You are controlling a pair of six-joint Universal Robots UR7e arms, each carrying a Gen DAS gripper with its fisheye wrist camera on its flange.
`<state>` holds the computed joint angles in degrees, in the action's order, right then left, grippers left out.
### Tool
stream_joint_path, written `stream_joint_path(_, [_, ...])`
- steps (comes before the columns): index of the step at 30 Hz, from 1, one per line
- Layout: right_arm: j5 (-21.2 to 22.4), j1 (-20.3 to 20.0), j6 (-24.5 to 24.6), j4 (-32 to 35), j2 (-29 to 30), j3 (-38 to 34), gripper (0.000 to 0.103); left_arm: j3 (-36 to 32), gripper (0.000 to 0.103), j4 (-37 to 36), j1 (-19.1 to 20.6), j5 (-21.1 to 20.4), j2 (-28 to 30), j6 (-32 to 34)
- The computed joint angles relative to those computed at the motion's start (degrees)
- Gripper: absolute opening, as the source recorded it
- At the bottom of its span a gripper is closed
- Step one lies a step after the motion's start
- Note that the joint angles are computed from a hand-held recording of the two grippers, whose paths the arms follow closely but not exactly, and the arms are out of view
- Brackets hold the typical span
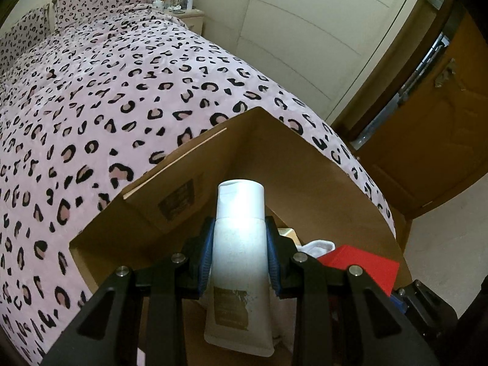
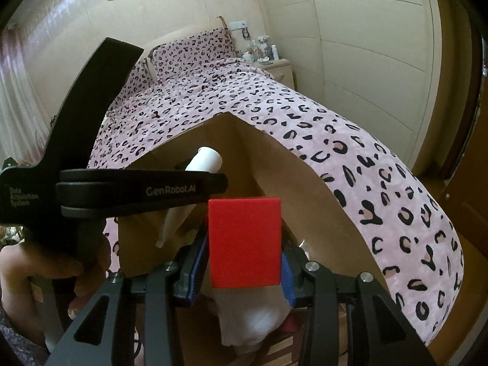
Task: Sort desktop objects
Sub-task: 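Lower the white tube into the box while the right tool lowers the red box in, then open both tools releasing the tube and red box, then withdraw upward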
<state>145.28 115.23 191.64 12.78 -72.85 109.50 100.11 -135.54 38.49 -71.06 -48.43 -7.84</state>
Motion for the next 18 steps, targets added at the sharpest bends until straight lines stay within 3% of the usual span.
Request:
stream_joint_path(5, [0.2, -0.1, 0.5, 1.7, 0.9, -0.9, 0.042, 0.2, 0.032, -0.4, -0.1, 0.1, -0.2, -0.1])
stream_joint_path(9, [0.5, 0.1, 4.2, 5.1, 1.5, -2.3, 0.042, -0.1, 0.033, -0.1, -0.2, -0.3, -0.8, -0.1])
stream_joint_path(11, [-0.4, 0.1, 5.9, 6.5, 1.1, -2.7, 0.042, 0.0, 0.06, -0.7, -0.3, -0.2, -0.8, 0.1])
stream_joint_path(12, [-0.8, 0.2, 6.5, 6.9, 1.0, -2.9, 0.042, 0.3, 0.065, -1.6, -0.4, 0.0, -1.1, 0.2])
stream_joint_path(18, [-0.5, 1.6, 9.4, 8.5, -0.5, -3.0, 0.042, 0.5, 0.071, -2.2, -1.8, 0.9, -2.8, 1.2])
